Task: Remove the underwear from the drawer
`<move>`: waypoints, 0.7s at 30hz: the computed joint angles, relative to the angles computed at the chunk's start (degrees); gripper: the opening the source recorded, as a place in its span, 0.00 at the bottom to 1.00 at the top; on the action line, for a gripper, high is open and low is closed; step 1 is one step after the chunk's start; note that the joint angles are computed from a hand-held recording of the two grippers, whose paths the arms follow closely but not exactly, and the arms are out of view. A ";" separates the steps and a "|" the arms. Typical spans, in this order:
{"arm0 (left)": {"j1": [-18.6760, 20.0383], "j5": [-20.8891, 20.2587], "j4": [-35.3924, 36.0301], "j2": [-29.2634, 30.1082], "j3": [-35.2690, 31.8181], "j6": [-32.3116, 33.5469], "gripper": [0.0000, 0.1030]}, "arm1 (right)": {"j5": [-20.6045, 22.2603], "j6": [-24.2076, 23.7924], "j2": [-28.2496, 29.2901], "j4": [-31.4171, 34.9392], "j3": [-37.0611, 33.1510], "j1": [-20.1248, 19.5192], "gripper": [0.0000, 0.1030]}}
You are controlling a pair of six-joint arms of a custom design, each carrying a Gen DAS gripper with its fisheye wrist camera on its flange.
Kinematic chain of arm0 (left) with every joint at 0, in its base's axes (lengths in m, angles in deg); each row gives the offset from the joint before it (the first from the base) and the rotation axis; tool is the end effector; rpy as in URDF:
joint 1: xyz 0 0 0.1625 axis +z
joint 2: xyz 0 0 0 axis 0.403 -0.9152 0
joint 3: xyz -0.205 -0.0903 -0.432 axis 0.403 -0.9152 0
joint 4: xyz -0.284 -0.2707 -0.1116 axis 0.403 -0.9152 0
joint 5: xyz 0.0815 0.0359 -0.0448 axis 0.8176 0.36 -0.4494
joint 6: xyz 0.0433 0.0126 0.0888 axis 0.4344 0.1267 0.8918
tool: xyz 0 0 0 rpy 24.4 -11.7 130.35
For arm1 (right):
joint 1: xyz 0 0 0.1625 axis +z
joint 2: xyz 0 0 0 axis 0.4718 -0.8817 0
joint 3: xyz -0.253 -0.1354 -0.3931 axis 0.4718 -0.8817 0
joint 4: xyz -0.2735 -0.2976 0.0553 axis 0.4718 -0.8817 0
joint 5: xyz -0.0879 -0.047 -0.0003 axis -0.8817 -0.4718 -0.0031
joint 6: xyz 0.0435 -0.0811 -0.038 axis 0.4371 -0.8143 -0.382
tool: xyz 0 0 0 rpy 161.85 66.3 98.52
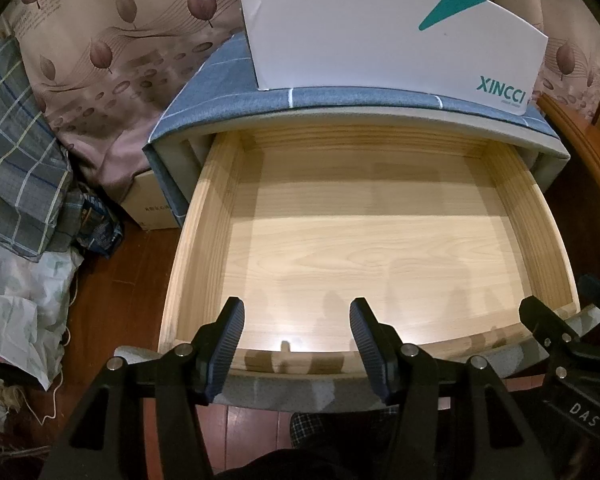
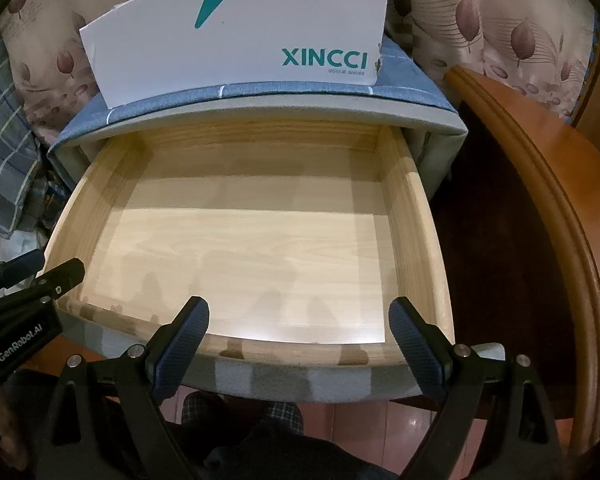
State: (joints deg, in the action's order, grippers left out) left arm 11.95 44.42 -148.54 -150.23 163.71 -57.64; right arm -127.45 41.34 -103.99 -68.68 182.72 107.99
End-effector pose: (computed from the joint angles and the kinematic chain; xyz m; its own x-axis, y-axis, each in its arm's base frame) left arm -0.2255 -0.4172 0.3595 -0.6330 0.1993 -0.7481 0.4854 0.8550 -0.1829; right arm 0.4150 -0.3333 0.1057 -0.6905 0.2067 0.6932 -0.2878 0.8007 -0.5254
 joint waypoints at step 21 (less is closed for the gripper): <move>-0.05 -0.15 0.48 -0.01 -0.13 -0.20 0.55 | 0.72 -0.59 -0.06 0.44 -0.15 -0.44 0.87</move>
